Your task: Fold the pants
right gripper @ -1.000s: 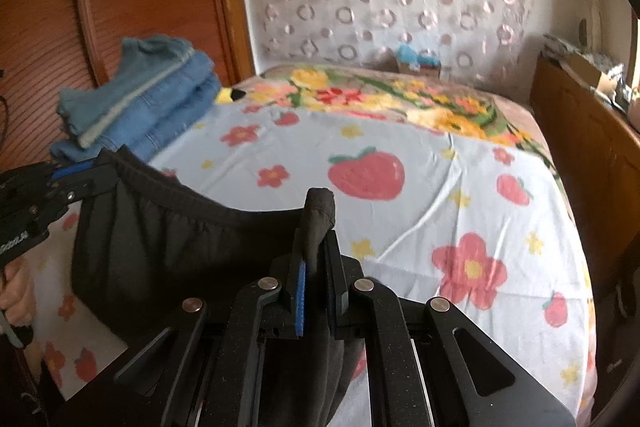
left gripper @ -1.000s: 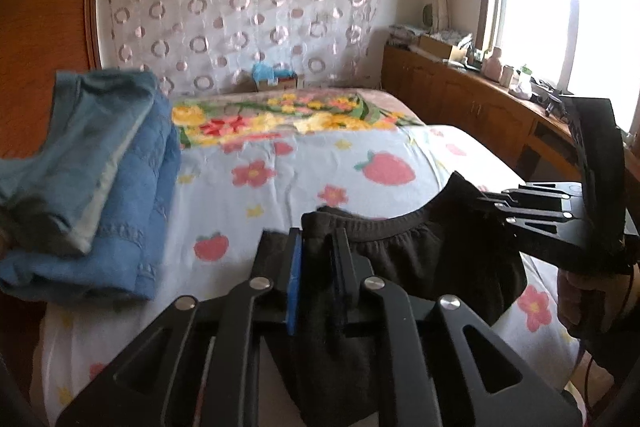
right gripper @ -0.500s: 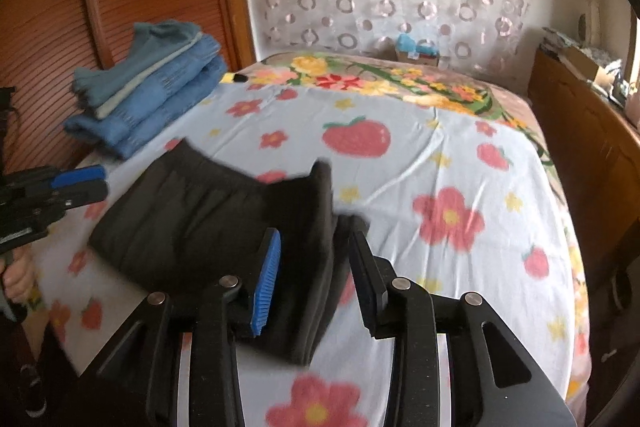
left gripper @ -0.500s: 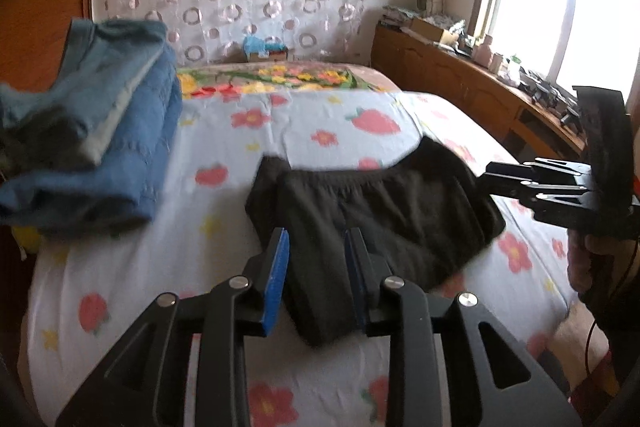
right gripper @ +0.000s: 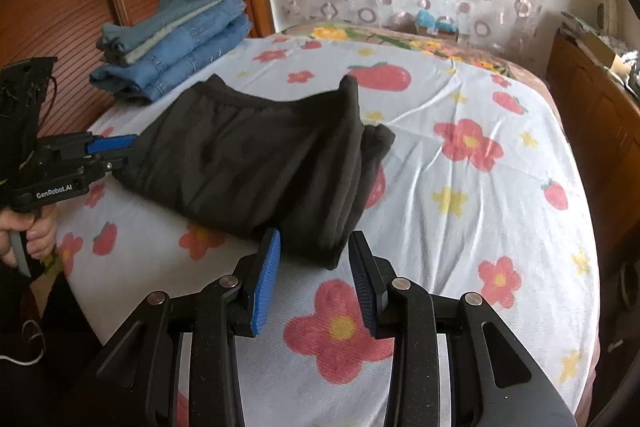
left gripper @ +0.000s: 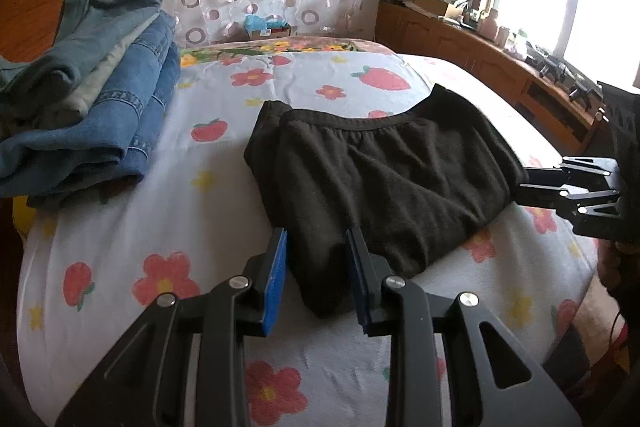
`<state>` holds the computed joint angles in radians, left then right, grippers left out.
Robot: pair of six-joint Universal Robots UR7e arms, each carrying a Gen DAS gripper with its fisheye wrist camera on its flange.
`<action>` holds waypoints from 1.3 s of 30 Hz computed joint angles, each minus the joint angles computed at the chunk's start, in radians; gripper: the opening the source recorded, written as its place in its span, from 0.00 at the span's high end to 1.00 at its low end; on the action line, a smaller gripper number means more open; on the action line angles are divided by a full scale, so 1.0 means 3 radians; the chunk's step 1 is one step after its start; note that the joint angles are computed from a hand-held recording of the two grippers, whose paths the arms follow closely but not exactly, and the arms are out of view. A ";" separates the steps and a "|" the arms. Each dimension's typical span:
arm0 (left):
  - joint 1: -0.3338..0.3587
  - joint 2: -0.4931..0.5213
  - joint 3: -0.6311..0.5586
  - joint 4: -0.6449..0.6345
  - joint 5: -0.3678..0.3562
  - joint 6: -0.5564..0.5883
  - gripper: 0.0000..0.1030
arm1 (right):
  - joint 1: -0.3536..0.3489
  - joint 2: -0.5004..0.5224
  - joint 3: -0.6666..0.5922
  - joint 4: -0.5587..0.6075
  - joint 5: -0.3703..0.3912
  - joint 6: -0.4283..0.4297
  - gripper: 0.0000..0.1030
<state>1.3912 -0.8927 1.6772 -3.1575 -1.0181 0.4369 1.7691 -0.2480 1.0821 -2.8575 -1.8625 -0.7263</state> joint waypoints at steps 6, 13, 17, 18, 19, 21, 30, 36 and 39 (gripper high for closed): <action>0.0021 0.0000 -0.0021 0.0044 -0.0006 -0.0018 0.72 | -0.0003 -0.0048 0.0075 -0.0112 -0.0077 -0.0155 0.98; 0.0028 -0.0009 -0.0014 0.0061 -0.0033 -0.0054 0.72 | -0.0009 -0.0033 0.0078 -0.0168 -0.0123 -0.0188 0.98; 0.0015 -0.0053 0.0056 0.0010 -0.0030 -0.0087 0.72 | -0.0039 -0.0036 0.0077 -0.0155 -0.0043 -0.0131 0.98; 0.0001 -0.0085 0.0117 -0.0039 -0.0026 -0.0103 0.72 | -0.0050 -0.0043 0.0083 -0.0146 -0.0012 -0.0114 0.98; 0.0002 -0.0100 0.0135 -0.0055 -0.0037 -0.0114 0.72 | -0.0058 -0.0056 0.0100 -0.0147 0.0008 -0.0107 0.98; 0.0001 -0.0176 0.0245 -0.0090 -0.0105 -0.0182 0.72 | -0.0061 -0.0060 0.0112 -0.0162 0.0018 -0.0113 0.98; 0.0045 -0.0184 0.0282 -0.0016 -0.0206 -0.0262 0.72 | -0.0109 -0.0090 0.0221 -0.0291 0.0167 -0.0045 0.97; 0.0051 -0.0178 0.0292 -0.0127 -0.0310 -0.0135 0.92 | -0.0109 -0.0086 0.0210 -0.0291 0.0165 -0.0045 0.97; 0.0015 -0.0236 0.0389 -0.0253 -0.0321 -0.0041 0.94 | -0.0102 -0.0088 0.0213 -0.0287 0.0137 -0.0051 0.97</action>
<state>1.3957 -0.9633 1.7939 -3.2333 -1.1143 0.4247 1.7385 -0.2746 1.1460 -2.9438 -1.8213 -0.7414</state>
